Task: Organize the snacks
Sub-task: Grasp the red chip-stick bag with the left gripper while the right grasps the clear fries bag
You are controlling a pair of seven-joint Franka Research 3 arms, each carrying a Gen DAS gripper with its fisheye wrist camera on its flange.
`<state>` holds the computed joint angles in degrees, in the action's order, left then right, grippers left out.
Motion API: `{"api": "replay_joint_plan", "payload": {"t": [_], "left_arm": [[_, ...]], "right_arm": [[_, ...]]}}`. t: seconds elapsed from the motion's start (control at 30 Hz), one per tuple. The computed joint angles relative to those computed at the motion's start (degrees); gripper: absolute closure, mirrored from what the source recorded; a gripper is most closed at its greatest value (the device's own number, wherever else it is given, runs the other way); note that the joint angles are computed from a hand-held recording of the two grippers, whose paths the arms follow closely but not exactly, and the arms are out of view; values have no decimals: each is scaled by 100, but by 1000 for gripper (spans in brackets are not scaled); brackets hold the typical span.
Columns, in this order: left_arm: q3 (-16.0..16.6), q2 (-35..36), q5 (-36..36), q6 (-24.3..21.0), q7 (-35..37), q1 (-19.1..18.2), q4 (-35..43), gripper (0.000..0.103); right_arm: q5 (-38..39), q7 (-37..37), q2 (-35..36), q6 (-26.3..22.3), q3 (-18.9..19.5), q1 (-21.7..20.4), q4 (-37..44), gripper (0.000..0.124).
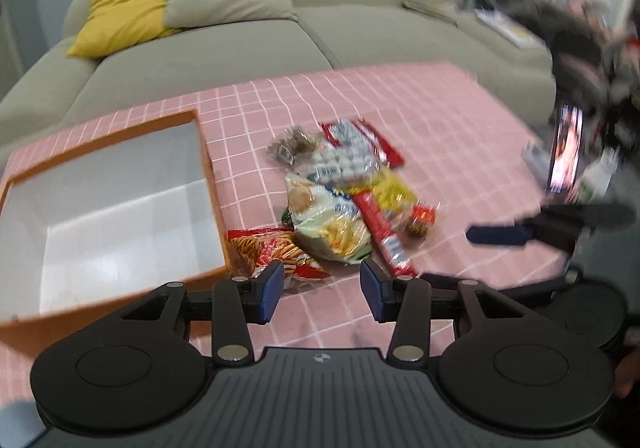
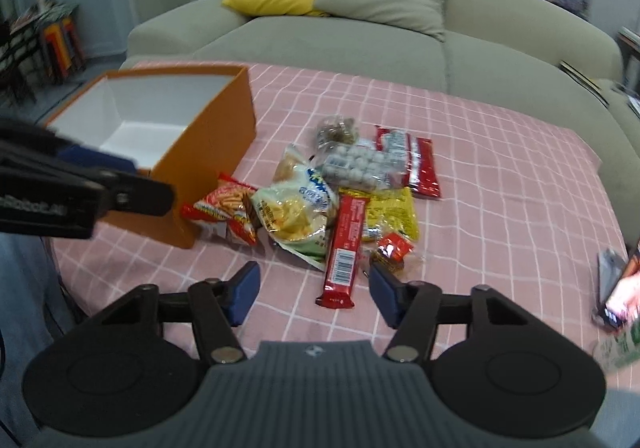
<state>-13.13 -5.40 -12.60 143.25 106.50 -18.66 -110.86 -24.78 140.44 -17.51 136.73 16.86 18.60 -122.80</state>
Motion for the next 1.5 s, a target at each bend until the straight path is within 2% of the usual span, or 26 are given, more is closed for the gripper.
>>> {"api": "replay_joint_plan", "payload": {"t": [0.07,0.13,0.33,0.5,0.63,0.73,0.87,1.07,1.23,1.3,1.5], "left_arm": [[-44,97,266,158,303,-22,-34,51],[-102,150,661,294,426,-28,-88,50],[-180,350,1513,499,939,-47,-98,39],[-246,666,2335,436,1063,-53,84,37],[-274,935,2728,151,1096,-75,334,37],[-285,1139,3033,0,1105,-115,541,37],[-297,1332,3303,-32,1438,-141,699,30],[-308,1610,3348,-357,2137,-137,993,25],[-265,1856,3497,-544,2243,-199,1251,25],[-258,1931,3479,-643,2212,-216,1344,26],[-255,1938,3429,-698,1978,-234,1368,43]], "right_arm": [[74,-340,96,199,-115,39,-27,76],[138,-691,185,419,-214,59,-67,76],[543,-1989,510,905,-492,115,-90,75],[533,-2882,827,1043,-560,112,-9,72],[622,-3360,976,1280,-619,162,-41,72],[247,-3382,1119,1474,-600,120,-63,72],[-287,-3428,1143,1780,-631,95,-208,52],[-718,-3754,1308,2253,-724,7,-268,44],[-853,-4003,1510,2606,-843,-2,-210,44],[-1159,-3851,1575,2700,-863,2,-169,44],[-1816,-3367,1621,2712,-927,70,-116,54]]}}
